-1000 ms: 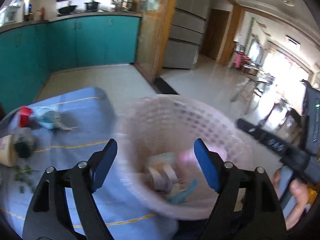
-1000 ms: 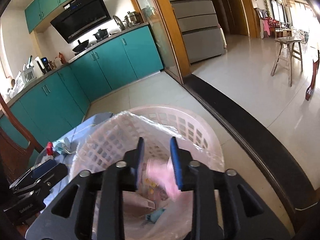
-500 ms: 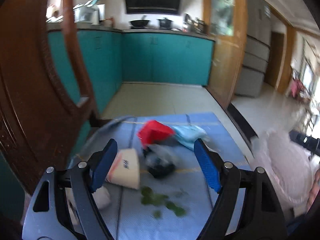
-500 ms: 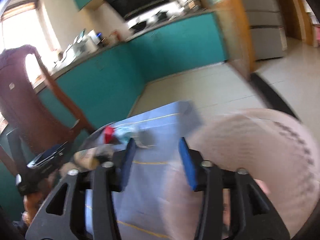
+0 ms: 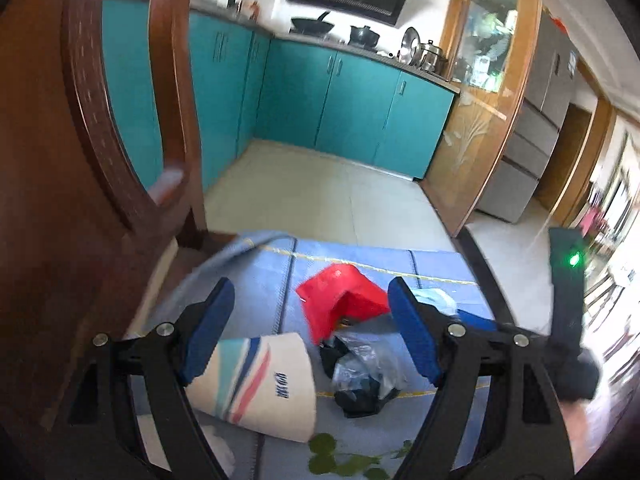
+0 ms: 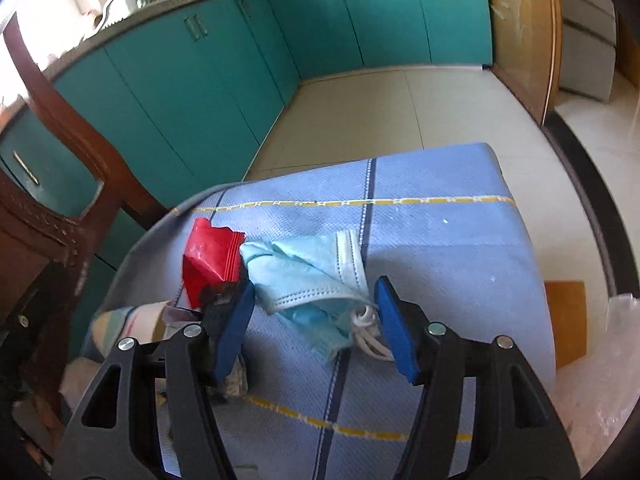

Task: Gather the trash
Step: 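Grasp the light-blue face mask on the table with the right tool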

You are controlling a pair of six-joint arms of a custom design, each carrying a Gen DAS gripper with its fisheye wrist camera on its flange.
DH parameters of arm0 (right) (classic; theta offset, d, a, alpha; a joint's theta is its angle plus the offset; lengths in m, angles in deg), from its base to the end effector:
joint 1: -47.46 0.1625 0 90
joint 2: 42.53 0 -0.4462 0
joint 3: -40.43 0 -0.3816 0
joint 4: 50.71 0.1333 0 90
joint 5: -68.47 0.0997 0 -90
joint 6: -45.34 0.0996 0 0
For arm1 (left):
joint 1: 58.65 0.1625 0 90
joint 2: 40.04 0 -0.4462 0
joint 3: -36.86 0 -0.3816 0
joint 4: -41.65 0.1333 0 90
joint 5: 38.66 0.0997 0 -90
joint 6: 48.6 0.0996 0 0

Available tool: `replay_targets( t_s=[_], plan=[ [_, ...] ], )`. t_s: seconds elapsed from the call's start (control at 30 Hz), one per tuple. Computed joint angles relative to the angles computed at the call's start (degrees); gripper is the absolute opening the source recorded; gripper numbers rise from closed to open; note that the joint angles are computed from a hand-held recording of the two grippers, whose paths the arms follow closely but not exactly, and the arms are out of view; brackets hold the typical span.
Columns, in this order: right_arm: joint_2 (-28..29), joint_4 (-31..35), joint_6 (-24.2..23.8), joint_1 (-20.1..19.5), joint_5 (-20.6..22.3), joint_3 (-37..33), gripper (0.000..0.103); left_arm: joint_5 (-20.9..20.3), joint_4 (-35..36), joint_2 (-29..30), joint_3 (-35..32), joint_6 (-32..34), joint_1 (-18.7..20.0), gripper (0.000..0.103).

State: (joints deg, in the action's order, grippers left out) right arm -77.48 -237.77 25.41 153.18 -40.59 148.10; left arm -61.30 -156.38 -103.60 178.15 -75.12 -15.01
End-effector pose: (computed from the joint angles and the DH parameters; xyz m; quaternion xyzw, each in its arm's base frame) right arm 0.2619 -0.5586 0.0091 0.2619 -0.9284 0.2018 0.1694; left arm -0.1233 -0.4288 0.2063 -0.0044 0.8162 -0.4929 0.3014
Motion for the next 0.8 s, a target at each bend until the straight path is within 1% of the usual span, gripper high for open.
replay_targets(
  t_s=[0.07,0.13,0.2,0.23,0.27,0.37,0.47,0.5,0.63,0.73,0.8],
  plan=[
    [0.8,-1.7,-2.2,0.4,-1.3,0.3,0.061,-1.2,-2.0,0.4,-0.1,1.1,0.3,0.08],
    [0.7,-1.9,-3.5,0.1,-0.6,0.9,0.055,-0.6,-1.8,0.8,-0.2,1.9,0.3,0.08],
    [0.3,-1.2,-4.2,-0.2,-0.3,1.5,0.029,0.0,-0.8,1.0,0.0,1.6,0.1,0.08],
    [-0.3,-0.3,-4.7,-0.5,0.5,2.0,0.024,0.0,-0.3,0.8,0.1,1.5,0.0,0.08],
    [-0.7,-0.2,-5.0,-0.6,0.9,2.5,0.015,0.0,-0.3,0.9,0.1,1.6,0.0,0.08],
    [-3.2,-1.5,-4.9,-1.2,2.9,5.7,0.013,0.1,0.8,0.5,0.3,0.8,-0.2,0.081],
    [-6.9,-2.7,-3.5,-1.9,5.4,9.4,0.013,-1.1,0.8,0.1,0.3,0.1,0.3,0.083],
    [-8.2,-3.5,-3.6,-2.1,6.5,10.6,0.013,-1.3,1.2,0.1,0.2,-0.4,0.4,0.083],
    [-13.0,-9.1,-6.8,-3.1,10.1,16.0,0.013,-2.1,2.9,0.5,-0.4,-1.8,0.7,0.084],
    [-15.0,-11.1,-6.8,-4.1,11.6,18.4,0.013,-1.6,4.0,1.2,-1.0,-2.0,0.7,0.087],
    [-16.6,-10.6,-6.0,-5.1,13.3,19.4,0.013,-1.1,2.9,2.0,-1.5,-0.9,0.7,0.092]
  ],
)
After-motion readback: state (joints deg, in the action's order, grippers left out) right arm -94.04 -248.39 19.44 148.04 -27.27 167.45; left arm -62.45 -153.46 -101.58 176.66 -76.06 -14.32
